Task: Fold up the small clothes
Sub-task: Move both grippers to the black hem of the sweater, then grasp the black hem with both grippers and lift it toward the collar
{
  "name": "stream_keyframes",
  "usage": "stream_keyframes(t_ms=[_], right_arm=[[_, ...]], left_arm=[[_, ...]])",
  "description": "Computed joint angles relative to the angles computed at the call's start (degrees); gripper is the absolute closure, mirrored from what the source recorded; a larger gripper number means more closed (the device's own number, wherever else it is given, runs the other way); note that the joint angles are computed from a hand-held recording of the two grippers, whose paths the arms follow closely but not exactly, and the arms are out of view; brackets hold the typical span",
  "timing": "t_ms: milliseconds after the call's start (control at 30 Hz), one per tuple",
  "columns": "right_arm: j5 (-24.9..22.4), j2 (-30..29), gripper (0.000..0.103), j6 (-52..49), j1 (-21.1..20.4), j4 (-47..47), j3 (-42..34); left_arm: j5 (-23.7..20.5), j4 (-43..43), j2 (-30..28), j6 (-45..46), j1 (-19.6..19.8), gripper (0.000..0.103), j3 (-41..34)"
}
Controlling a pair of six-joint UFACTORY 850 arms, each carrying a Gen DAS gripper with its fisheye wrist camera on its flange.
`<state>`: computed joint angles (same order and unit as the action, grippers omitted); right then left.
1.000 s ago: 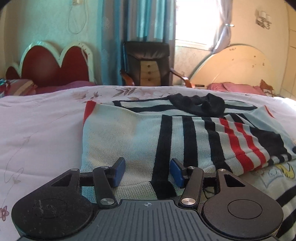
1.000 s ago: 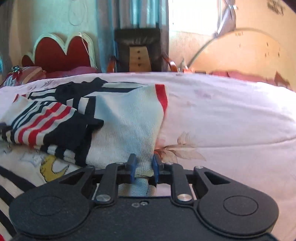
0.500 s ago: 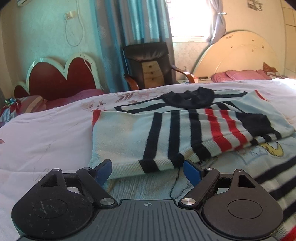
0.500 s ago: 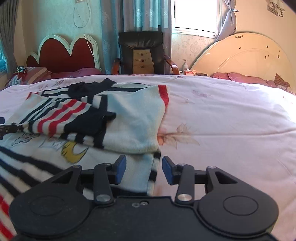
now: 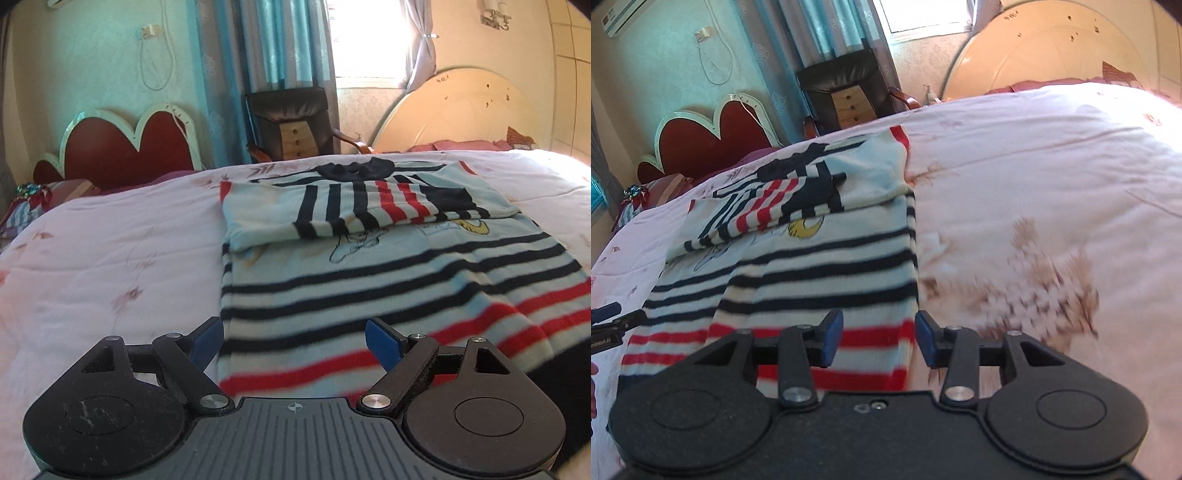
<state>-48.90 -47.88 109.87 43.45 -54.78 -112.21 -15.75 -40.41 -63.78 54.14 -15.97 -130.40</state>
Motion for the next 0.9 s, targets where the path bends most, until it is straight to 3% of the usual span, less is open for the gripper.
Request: stream_keyframes(t_ms=[100, 167, 367, 433, 467, 500, 667, 900], right_arm=[[-0.9, 0.8, 0.061, 1.8, 1.8, 0.9, 1.3], [-1.3, 1.5, 0.061, 3.3, 2.9, 1.0, 2.2], [2.3, 5.2, 0.061, 14.8, 5.5, -0.7, 9.3], [4.4, 6.4, 0.06, 19.5, 6.0, -2.0, 11.9], [5.5, 7.0, 0.06, 21.6, 6.2, -2.6, 13.1], [6.5, 7.5, 0.059, 23.9, 6.4, -3.4, 14.3], [12.2, 10.0, 0.059, 42.9, 6.7, -13.9, 20.9], [19.5, 10.9, 0.061, 70.1, 3.6, -36.3, 26.6]], left_arm=[[1.3, -11.5, 6.3, 10.4, 1.5, 0.02, 10.7], [0.4, -14.8, 9.0, 11.5, 2.6, 0.02, 15.3], [-9.8, -18.3, 11.8, 6.3, 6.4, 0.02, 21.3], [-16.5, -21.3, 11.1, 5.2, 8.1, 0.032, 21.0], [-20.7, -22.9, 10.2, 4.3, 9.0, 0.044, 20.3], [-23.3, -24.4, 9.5, 3.4, 9.6, 0.046, 19.9], [-31.5, -31.9, 4.8, -0.4, 10.8, 0.045, 16.0], [-34.4, -31.6, -0.8, -6.0, 10.1, 0.045, 7.5]])
